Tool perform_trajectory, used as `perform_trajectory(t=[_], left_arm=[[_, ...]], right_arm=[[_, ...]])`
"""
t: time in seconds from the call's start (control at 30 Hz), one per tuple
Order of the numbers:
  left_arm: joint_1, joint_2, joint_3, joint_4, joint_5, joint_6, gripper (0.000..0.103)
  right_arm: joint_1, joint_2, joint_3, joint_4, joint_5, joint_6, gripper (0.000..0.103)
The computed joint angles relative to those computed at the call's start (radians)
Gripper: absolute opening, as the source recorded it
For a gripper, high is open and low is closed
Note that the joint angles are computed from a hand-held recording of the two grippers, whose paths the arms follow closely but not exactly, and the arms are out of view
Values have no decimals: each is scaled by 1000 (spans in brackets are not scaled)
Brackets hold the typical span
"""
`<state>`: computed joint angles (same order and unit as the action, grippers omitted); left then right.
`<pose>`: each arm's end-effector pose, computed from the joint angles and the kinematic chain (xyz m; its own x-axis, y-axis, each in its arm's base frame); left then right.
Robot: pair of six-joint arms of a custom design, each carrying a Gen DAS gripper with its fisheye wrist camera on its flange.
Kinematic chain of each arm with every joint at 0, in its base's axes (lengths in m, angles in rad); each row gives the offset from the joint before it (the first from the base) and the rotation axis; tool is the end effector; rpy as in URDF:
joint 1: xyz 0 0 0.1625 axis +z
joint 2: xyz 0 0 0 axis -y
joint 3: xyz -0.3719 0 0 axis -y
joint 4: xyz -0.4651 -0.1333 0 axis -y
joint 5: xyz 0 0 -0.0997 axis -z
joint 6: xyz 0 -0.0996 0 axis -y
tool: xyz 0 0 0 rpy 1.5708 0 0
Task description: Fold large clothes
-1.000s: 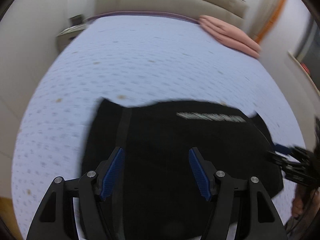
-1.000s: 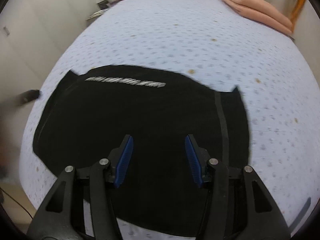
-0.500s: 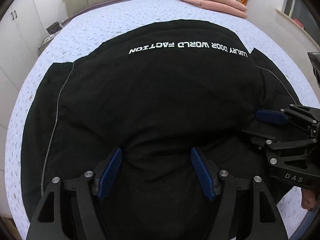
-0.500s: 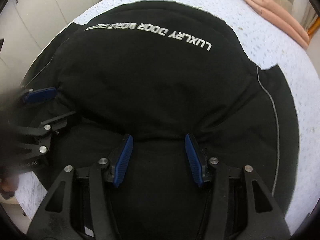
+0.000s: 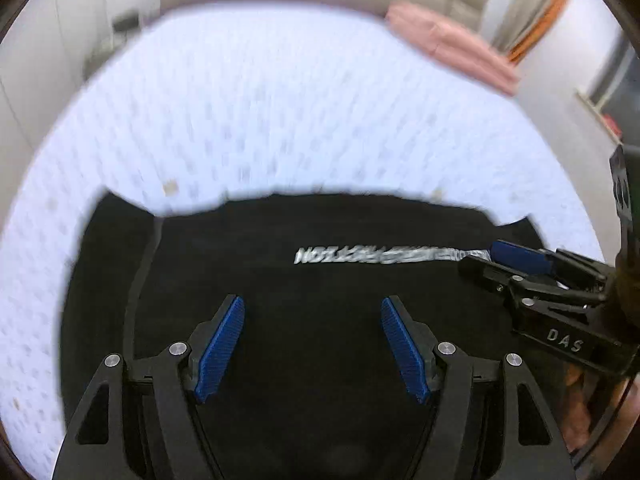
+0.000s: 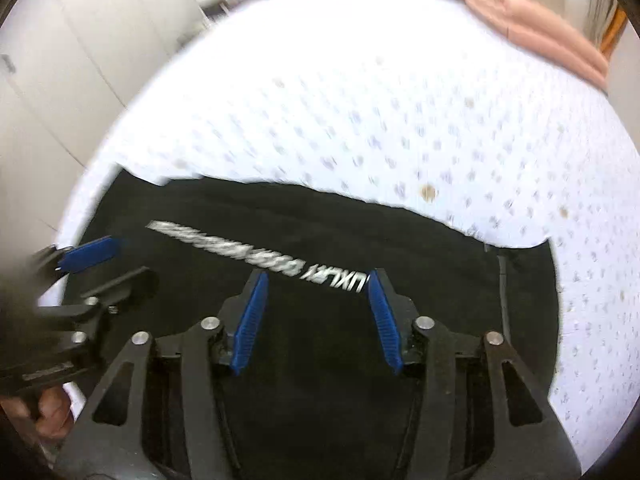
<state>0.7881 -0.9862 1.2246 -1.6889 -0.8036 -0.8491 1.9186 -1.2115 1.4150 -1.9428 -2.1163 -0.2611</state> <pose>-0.3836 -0.6728 0.2797 -0.8239 -0.1540 -0.5453 0.1235 0.8904 -0.4380 0.3149 -0.6292 0.3494 -0.7184 -0.4417 0.5375 -0.5397 0.8413 -0.0300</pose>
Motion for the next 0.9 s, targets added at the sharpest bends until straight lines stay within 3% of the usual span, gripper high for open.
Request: perform_trajectory(t=[0.07,0.2,0.33,0.43,0.53,0.63,0.73,0.9], left_arm=[[23,11,0,6,-15,-3,75],[30,23,2,27,6,-17,82],[20,11,6,11,5,-27,80],[-28,-67,77,10,48,-23,77],[-96,-150,146,134,108,-94,77],[-143,-216,216,274,92,-224,77],[-143,-238,272,315,28,-284,76],[-119,-220,312,299,72,-294,78]], right_arm=[[-26,32,-8,43,-6,37,45],[-38,43,9,13,-16,30,46],[-32,33,-7,36,-5,46,45],[-10,-30,18,13,17,18,46],[11,-183,133,-20,10,-53,46],[6,-264,199,44,-15,-18,46],[-22,-315,279,91,-58,-6,45],[-41,-303,313,39,-70,-15,45]])
